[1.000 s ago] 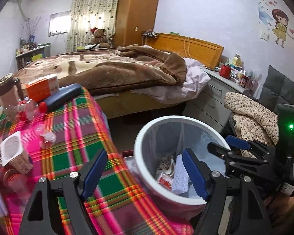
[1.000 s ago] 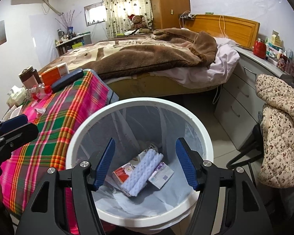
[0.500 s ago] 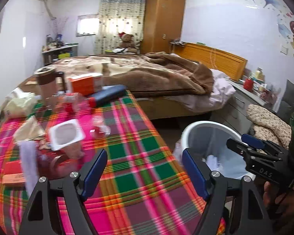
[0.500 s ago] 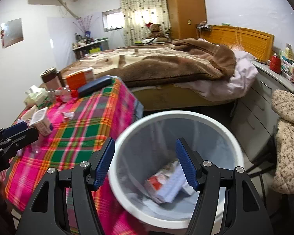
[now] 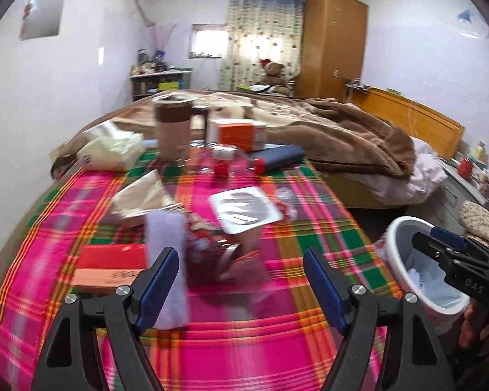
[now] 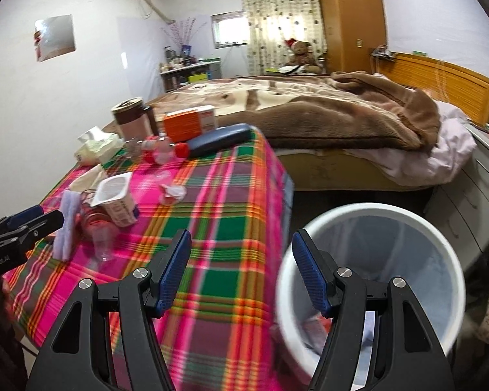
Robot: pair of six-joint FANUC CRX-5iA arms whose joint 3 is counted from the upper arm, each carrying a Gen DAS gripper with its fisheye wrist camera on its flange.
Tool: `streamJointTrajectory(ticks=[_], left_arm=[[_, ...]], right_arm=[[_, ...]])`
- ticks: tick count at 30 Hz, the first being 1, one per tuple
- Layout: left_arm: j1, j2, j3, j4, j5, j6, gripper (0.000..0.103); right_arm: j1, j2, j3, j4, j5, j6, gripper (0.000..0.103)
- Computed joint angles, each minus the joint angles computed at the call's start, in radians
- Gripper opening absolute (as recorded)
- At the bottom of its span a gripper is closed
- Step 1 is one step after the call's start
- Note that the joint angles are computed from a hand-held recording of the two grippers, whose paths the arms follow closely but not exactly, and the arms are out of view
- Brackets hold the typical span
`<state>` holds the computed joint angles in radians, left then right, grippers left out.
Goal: Collect trash
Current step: 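Move both open grippers back toward the remaining trash on the bed, then grasp the second white foam net with the left gripper while the right grasps the yogurt cup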
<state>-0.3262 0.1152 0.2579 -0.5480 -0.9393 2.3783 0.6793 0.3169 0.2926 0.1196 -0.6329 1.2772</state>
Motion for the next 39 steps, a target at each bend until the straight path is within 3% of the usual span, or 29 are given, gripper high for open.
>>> streamJointTrajectory(ticks=[8, 15, 23, 25, 28, 32, 39], left_arm=[[0.072, -0.035, -0.074, 0.028, -0.012, 0.019, 0.079], [0.154, -0.043, -0.138, 0.134, 0.043, -0.032, 0.079], [0.180, -0.016, -0.126, 0.152, 0.036, -0.058, 0.079], [0.191, -0.021, -0.144, 0.175, 0.070, -0.074, 0.079], [0.215, -0.025, -0.173, 0.236, 0.117, -0.121, 0.072], [0.212, -0.021, -0.166, 0.218, 0.109, -0.117, 0.057], [0.234, -0.028, -0.178, 0.237, 0.125, -0.122, 0.042]], right_arm=[[0.026, 0.073, 0.125, -0.087, -0.078, 0.097, 0.066], [0.055, 0.140, 0.247, -0.135, -0.131, 0.165, 0.066], [0.079, 0.220, 0.389, -0.209, -0.206, 0.253, 0.066], [0.084, 0.242, 0.424, -0.220, -0.227, 0.266, 0.066], [0.089, 0.272, 0.471, -0.228, -0.250, 0.270, 0.066], [0.087, 0.312, 0.536, -0.241, -0.282, 0.240, 0.066], [0.103, 0.363, 0.617, -0.243, -0.333, 0.254, 0.072]])
